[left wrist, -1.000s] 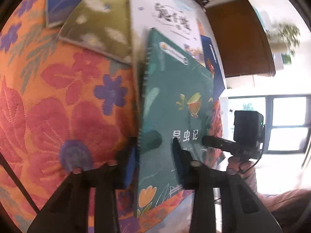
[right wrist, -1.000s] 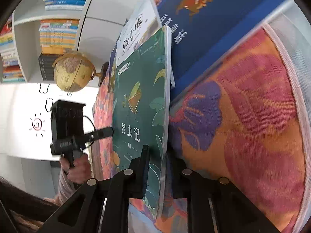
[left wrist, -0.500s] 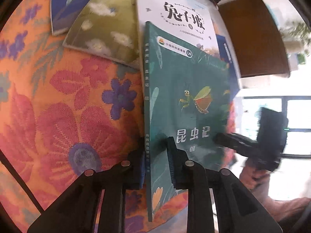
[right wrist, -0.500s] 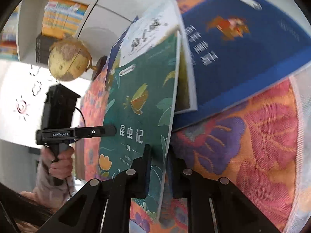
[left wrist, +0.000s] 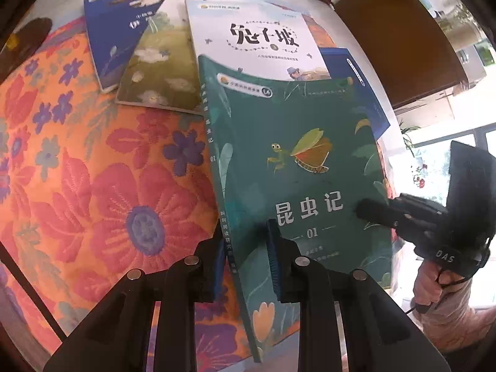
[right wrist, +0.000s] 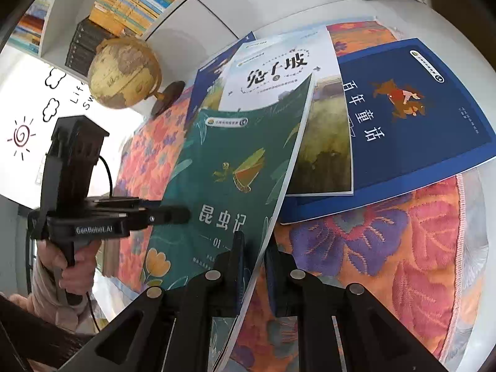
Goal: Organize books
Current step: 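Carry the upright mantis-cover book with both tools toward the butterfly-cover book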
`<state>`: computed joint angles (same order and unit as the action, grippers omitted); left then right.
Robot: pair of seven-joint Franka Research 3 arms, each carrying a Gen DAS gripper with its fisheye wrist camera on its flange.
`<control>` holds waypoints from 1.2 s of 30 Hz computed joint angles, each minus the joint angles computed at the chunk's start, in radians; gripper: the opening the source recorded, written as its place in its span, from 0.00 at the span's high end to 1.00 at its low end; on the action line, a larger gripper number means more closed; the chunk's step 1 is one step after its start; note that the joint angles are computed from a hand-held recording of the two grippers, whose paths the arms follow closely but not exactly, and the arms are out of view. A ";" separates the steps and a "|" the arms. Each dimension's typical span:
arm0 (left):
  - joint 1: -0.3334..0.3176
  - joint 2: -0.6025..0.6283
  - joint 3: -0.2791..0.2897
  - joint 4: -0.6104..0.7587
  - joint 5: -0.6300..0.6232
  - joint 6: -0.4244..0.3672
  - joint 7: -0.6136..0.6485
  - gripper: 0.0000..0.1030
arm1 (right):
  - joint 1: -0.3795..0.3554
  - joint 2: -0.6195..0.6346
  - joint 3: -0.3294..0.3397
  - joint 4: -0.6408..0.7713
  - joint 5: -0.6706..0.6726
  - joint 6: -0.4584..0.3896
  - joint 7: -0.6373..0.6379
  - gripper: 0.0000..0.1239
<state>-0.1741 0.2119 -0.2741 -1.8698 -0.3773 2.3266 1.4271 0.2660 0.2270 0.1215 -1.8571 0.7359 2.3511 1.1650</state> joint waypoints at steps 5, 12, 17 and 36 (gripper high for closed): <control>0.012 -0.050 0.011 -0.059 -0.014 0.017 0.024 0.79 | 0.014 -0.006 0.004 0.010 -0.034 -0.010 -0.003 0.90; 0.009 -0.096 0.027 -0.099 -0.005 0.032 0.032 0.79 | 0.035 -0.004 0.013 0.023 -0.045 -0.008 -0.004 0.90; 0.011 -0.137 0.044 -0.147 -0.021 0.046 0.017 0.79 | 0.052 -0.004 0.024 0.028 -0.049 -0.002 -0.027 0.90; 0.003 -0.316 0.114 -0.328 -0.043 0.097 0.038 0.79 | 0.127 0.008 0.054 0.066 -0.083 0.030 0.012 0.90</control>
<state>-0.1713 -0.1039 -0.1603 -2.1980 -0.4206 2.4233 1.4648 0.3925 0.2346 0.1757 -1.7911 0.6533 2.3814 1.1774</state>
